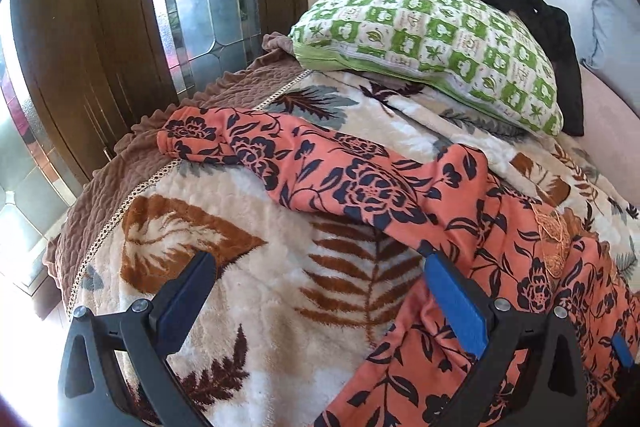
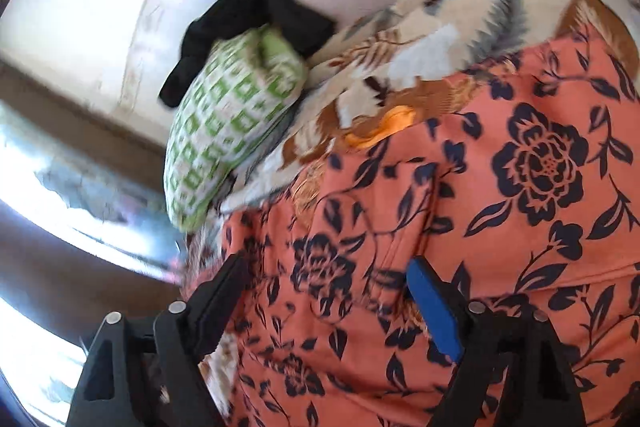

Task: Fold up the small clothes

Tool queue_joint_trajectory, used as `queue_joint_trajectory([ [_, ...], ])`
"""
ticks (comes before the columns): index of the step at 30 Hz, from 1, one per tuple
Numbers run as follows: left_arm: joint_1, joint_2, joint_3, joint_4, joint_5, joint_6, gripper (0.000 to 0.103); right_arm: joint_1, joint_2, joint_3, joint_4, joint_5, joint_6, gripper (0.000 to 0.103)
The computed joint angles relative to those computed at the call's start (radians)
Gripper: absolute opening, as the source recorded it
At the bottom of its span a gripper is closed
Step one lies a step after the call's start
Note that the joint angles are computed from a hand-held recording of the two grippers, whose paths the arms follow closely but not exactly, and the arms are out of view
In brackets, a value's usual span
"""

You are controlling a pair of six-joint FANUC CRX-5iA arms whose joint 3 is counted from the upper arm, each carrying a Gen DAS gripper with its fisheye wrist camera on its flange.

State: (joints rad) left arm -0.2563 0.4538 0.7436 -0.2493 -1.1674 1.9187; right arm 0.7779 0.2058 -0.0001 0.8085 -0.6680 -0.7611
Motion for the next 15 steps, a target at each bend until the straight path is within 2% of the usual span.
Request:
queue_joint_trajectory([
  [2, -0.007, -0.002, -0.002, -0.013, 0.011, -0.007, 0.103, -0.03, 0.019, -0.022, 0.019, -0.016, -0.193, 0.084],
  [4, -0.012, 0.005, 0.012, -0.035, 0.008, 0.004, 0.103, -0.043, 0.077, 0.047, -0.025, -0.066, -0.186, 0.085],
  [5, -0.009, 0.013, 0.025, -0.036, -0.003, 0.012, 0.103, -0.054, 0.094, 0.063, 0.002, -0.041, -0.166, 0.085],
  [6, -0.004, 0.018, 0.031, -0.028, -0.006, 0.021, 0.103, -0.07, 0.115, 0.093, 0.022, 0.036, -0.128, 0.085],
  [7, 0.001, 0.021, 0.033, -0.021, -0.007, 0.031, 0.103, -0.09, 0.139, 0.13, 0.023, 0.166, -0.078, 0.085],
  [8, 0.004, 0.026, 0.039, -0.015, -0.011, 0.035, 0.103, -0.113, 0.168, 0.159, 0.076, 0.297, -0.081, 0.084],
  [9, 0.006, 0.032, 0.046, -0.009, -0.018, 0.033, 0.103, -0.136, 0.181, 0.169, 0.181, 0.41, -0.114, 0.084],
  [10, 0.008, 0.034, 0.047, -0.002, -0.021, 0.028, 0.103, -0.155, 0.185, 0.179, 0.312, 0.471, -0.14, 0.084],
  [11, 0.01, 0.032, 0.042, 0.002, -0.017, 0.026, 0.103, -0.16, 0.185, 0.197, 0.401, 0.48, -0.125, 0.084],
  [12, 0.01, 0.027, 0.034, 0.003, -0.008, 0.024, 0.103, -0.151, 0.185, 0.214, 0.437, 0.461, -0.081, 0.084],
  [13, 0.01, 0.021, 0.024, 0.006, 0.005, 0.02, 0.103, -0.138, 0.181, 0.219, 0.42, 0.439, -0.022, 0.084],
  [14, 0.012, 0.014, 0.011, 0.014, 0.02, 0.015, 0.103, -0.116, 0.166, 0.209, 0.352, 0.395, 0.056, 0.084],
  [15, 0.014, 0.006, -0.003, 0.023, 0.037, 0.012, 0.103, -0.086, 0.143, 0.2, 0.232, 0.327, 0.167, 0.084],
])
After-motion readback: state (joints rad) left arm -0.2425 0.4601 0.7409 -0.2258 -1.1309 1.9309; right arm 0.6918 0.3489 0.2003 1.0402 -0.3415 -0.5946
